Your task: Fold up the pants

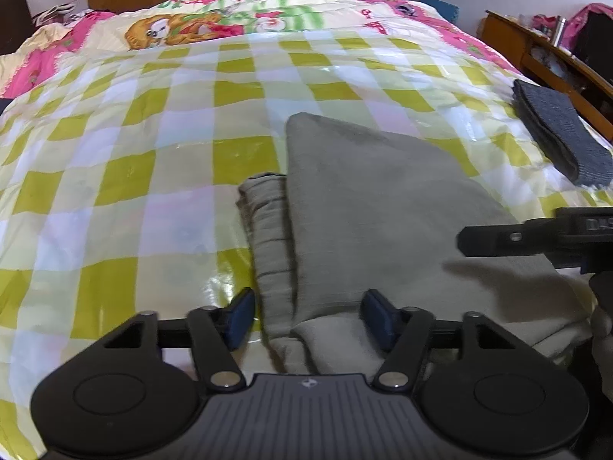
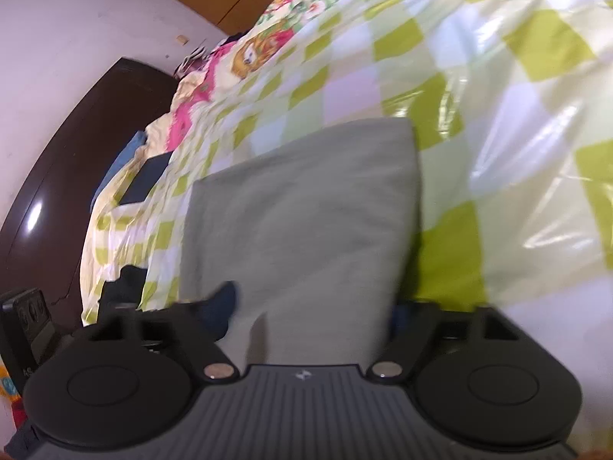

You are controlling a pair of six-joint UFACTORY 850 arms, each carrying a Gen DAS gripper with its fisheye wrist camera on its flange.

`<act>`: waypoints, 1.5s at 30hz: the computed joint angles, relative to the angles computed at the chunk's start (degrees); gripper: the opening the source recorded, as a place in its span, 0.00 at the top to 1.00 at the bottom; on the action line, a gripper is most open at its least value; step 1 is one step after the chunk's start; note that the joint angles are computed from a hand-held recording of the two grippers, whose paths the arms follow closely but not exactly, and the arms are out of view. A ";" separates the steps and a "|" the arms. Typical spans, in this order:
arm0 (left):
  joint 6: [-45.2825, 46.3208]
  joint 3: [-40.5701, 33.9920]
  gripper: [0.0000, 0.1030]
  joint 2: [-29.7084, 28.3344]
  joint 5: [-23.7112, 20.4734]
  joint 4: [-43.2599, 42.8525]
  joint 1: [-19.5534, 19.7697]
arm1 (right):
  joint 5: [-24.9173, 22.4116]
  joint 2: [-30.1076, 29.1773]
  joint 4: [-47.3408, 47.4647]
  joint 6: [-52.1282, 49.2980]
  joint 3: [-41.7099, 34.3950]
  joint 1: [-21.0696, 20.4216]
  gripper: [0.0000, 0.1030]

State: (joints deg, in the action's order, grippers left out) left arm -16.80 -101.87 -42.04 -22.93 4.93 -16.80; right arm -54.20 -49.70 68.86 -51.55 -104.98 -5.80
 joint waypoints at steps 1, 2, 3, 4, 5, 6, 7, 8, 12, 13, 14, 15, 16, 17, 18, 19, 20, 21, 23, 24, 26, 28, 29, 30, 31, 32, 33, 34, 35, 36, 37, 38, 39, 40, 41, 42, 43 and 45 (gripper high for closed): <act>0.23 -0.43 0.38 -0.19 -0.24 -0.42 -0.09 | -1.31 -0.66 0.45 1.03 -0.63 -0.30 0.70; -0.71 -0.94 0.39 -0.43 -0.61 0.89 -0.30 | -1.75 -0.92 0.76 1.64 -0.78 -0.41 0.71; -1.12 -1.26 0.40 -0.61 -0.78 1.81 -0.46 | -1.80 -0.84 0.99 1.62 -0.62 -0.43 0.72; -1.66 -1.36 0.42 -0.67 -0.79 2.82 -0.61 | -1.90 -0.80 1.11 1.12 -0.57 -0.42 0.72; -1.92 -1.44 0.42 -0.73 -0.82 3.34 -0.63 | -1.72 -0.62 1.07 0.68 -0.35 -0.35 0.72; -1.96 -1.31 0.43 -0.66 -0.67 3.42 -0.61 | -1.52 -0.55 0.98 0.56 -0.24 -0.27 0.72; -1.84 -1.18 0.43 -0.61 -0.48 3.21 -0.55 | -1.43 -0.67 0.81 0.79 -0.34 -0.19 0.71; -1.40 -1.46 0.43 -0.86 -0.66 2.44 -0.41 | -1.89 -1.12 0.57 1.15 -0.92 -0.15 0.69; -2.15 -4.58 0.42 -3.24 -2.55 1.71 -0.21 | -2.49 -2.00 0.09 1.37 -2.06 0.23 0.61; -3.21 -4.87 0.42 -3.50 -2.47 3.07 -0.40 | -2.06 -1.71 -0.02 0.90 -1.69 0.34 0.61; -4.05 -5.14 0.42 -3.64 -2.73 4.33 -0.61 | -1.78 -1.44 0.07 0.37 -1.29 0.40 0.61; -5.11 -5.34 0.42 -3.68 -3.09 6.15 -0.92 | -1.77 -1.35 0.24 0.25 -1.17 0.38 0.61; -5.93 -5.27 0.42 -3.58 -3.22 7.56 -1.14 | -1.80 -1.30 0.37 0.22 -1.10 0.33 0.62; -6.87 -5.16 0.42 -3.46 -3.36 9.07 -1.38 | -1.47 -1.03 0.35 0.03 -0.74 0.43 0.63; -7.76 -5.06 0.42 -3.34 -3.45 10.25 -1.56 | -1.09 -0.85 0.17 -0.27 -0.58 0.50 0.65; -8.78 -5.01 0.42 -3.29 -3.54 11.42 -1.75 | -0.26 -0.36 -0.21 -0.94 -0.06 0.67 0.67; -9.45 -5.11 0.42 -3.34 -3.68 12.20 -1.87 | 0.32 -0.06 -0.45 -1.64 0.23 0.78 0.68; -10.34 -5.17 0.42 -3.37 -3.85 13.38 -2.06 | 0.99 0.38 -0.51 -2.34 0.75 0.93 0.69; -11.85 -5.31 0.43 -3.47 -4.04 15.29 -2.36 | 1.54 0.66 -0.65 -2.60 0.98 1.08 0.70; -12.66 -5.34 0.43 -3.53 -4.04 16.34 -2.51 | 1.56 0.43 -0.87 -2.11 0.60 0.97 0.72; -12.98 -5.76 0.44 -3.86 -4.05 17.61 -2.72 | 1.98 0.25 -1.23 -1.41 0.13 0.97 0.75; -11.94 -7.31 0.44 -4.81 -4.29 17.13 -2.67 | 2.79 0.13 -1.56 -1.12 -0.45 0.99 0.76; -11.26 -8.14 0.44 -5.32 -4.36 16.74 -2.61 | 3.48 -0.03 -1.78 -1.15 -0.95 1.04 0.77; -10.37 -9.78 0.44 -6.33 -4.64 16.22 -2.54 | 4.15 -0.55 -2.39 -0.44 -2.10 1.14 0.77; -9.50 -11.97 0.44 -7.70 -5.10 15.85 -2.48 | 4.71 -1.51 -3.38 0.64 -4.00 1.26 0.78; -8.89 -13.95 0.44 -8.92 -5.61 15.68 -2.48 | 5.40 -2.70 -4.60 1.91 -6.26 1.37 0.78; -7.94 -17.01 0.44 -10.80 -6.41 15.19 -2.44 | 5.96 -4.30 -6.39 4.06 -9.30 1.56 0.78; -7.09 -20.44 0.44 -12.87 -7.53 14.53 -2.40 | 6.28 -6.05 -8.31 6.32 -12.52 1.72 0.78; -6.32 -23.64 0.44 -14.78 -8.75 13.78 -2.36 | 6.77 -8.22 -10.85 9.25 -16.54 1.93 0.78; -5.33 -27.87 0.44 -17.25 -10.40 12.88 -2.33 | 6.99 -10.15 -13.31 11.93 -20.09 2.10 0.78; -4.60 -32.50 0.44 -19.90 -12.34 12.41 -2.38 | 5.95 -12.88 -16.19 15.51 -25.15 2.15 0.76; -4.44 -35.99 0.44 -21.90 -13.95 12.50 -2.49 | 4.43 -15.50 -18.37 18.93 -30.02 2.11 0.75; -4.07 -40.68 0.44 -24.48 -16.28 12.55 -2.68 | 4.22 -16.65 -19.96 21.00 -32.49 2.14 0.74; -3.95 -44.11 0.43 -26.33 -18.01 12.79 -2.88 | 5.08 -16.32 -21.39 21.51 -32.55 2.24 0.71; -4.29 -45.13 0.43 -26.87 -18.64 13.35 -3.04 | 6.83 -14.70 -21.58 20.06 -30.22 2.33 0.70; -4.99 -45.65 0.43 -27.10 -19.12 14.30 -3.30 | 8.88 -12.44 -21.19 17.92 -26.73 2.36 0.67; -6.28 -44.14 0.43 -26.27 -18.60 16.05 -3.60 | 11.52 -9.60 -20.53 15.47 -22.24 2.30 0.62; -8.53 -39.12 0.43 -23.50 -16.46 19.33 -4.07 | 15.68 -5.18 -19.52 12.11 -15.21 2.10 0.56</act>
